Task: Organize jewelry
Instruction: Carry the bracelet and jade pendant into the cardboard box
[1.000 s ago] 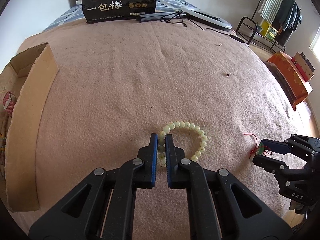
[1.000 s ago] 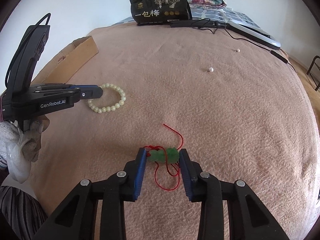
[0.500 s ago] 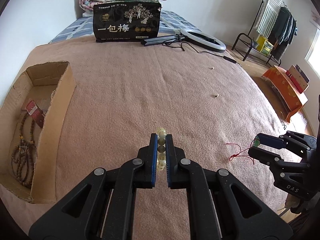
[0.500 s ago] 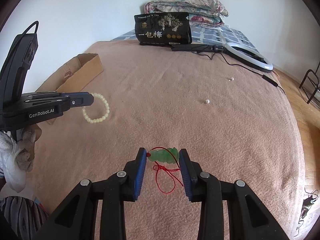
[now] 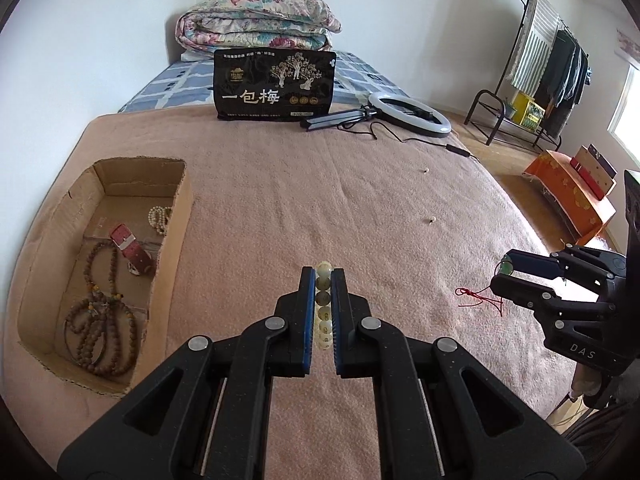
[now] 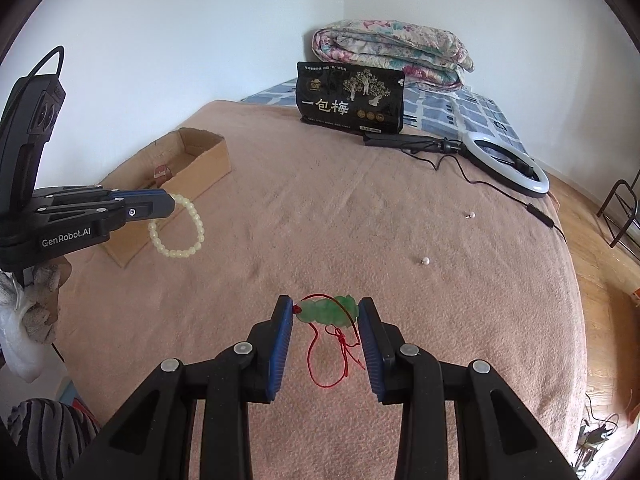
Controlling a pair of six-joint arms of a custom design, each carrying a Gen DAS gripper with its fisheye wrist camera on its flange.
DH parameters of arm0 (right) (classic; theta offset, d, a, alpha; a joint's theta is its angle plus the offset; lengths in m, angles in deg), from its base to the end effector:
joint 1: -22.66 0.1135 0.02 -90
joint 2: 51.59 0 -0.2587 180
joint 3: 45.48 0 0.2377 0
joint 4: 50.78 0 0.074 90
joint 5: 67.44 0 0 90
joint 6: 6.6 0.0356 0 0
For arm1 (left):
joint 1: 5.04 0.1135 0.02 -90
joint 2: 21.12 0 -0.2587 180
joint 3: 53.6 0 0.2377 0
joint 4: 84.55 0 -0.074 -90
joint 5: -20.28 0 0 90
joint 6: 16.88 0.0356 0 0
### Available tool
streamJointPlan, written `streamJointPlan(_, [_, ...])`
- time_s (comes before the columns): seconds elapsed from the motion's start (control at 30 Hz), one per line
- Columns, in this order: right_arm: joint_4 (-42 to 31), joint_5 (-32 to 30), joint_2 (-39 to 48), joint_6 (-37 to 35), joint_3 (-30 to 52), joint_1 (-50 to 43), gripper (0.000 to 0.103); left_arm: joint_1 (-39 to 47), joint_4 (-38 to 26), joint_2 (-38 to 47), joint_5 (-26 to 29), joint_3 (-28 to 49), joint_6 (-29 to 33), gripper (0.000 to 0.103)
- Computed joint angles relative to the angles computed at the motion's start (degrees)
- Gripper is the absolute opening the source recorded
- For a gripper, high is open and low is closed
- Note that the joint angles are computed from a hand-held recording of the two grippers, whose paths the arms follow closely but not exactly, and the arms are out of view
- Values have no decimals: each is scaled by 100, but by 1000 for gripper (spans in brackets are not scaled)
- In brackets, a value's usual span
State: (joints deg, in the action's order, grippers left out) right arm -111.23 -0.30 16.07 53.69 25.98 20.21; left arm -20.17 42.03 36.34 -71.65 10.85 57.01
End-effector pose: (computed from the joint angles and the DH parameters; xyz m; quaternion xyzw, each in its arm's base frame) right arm 0.2180 0.0045 0.2793 -0.2765 0.8991 0.1045 0.3228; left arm 0.1860 -0.0490 0.2811 -0.0142 0.9284 -0.0849 0.3616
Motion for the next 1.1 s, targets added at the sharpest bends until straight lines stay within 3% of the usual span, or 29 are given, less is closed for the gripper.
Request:
streamJointPlan(0.5, [60, 206, 460, 969, 855, 1314, 34, 2140, -652, -857, 828, 201, 1210, 5])
streamJointPlan(1.1, [346, 868, 1354, 1926, 1816, 3001, 34, 4595, -882, -983, 2063, 422, 2717, 5])
